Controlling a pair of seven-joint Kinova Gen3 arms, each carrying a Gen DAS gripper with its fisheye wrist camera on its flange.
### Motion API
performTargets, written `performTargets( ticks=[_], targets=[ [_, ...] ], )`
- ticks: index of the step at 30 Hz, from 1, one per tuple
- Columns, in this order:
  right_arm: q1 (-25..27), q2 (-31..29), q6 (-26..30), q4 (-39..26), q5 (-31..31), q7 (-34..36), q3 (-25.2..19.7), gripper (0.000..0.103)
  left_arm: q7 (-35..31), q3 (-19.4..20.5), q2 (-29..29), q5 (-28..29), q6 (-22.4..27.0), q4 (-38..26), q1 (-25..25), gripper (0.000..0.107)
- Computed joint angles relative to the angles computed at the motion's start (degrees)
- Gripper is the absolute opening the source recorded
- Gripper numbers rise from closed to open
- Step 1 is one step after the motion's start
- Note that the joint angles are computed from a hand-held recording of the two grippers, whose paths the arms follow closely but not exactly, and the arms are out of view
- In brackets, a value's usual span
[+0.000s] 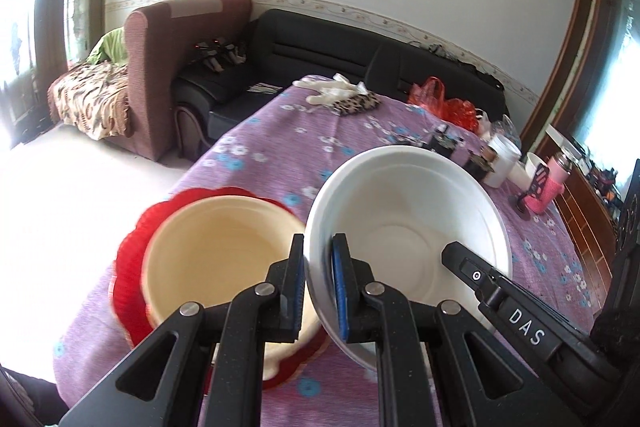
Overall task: Organize plates and bowls
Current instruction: 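Lift and carry the white bowl with both tools toward the red plate stack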
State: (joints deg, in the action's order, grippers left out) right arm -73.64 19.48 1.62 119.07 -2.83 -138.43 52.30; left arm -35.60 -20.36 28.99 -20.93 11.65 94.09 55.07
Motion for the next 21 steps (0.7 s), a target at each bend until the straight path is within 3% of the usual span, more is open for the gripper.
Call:
performTargets(
  ticks=[9,15,21],
  targets=[
    [5.4,4.2,4.0,-8.2,3.3,-3.7,-9.0,0.01,-0.4,-2.0,-1.3,0.1,-0.6,2.9,-2.4,0.013],
    [11.7,7.0,5.2,-12.4,6.4,-6.6,-17.0,0.011,-1.7,0.5,-1.0,0.2,0.6,2.8,-6.4,0.013],
    [15.1,8.9,6.5,-14.6,9.4,-9.4,-21.2,0.011,-3.6,3.4,0.0,0.9,1.0,2.6,-10.0,0.013]
  ],
)
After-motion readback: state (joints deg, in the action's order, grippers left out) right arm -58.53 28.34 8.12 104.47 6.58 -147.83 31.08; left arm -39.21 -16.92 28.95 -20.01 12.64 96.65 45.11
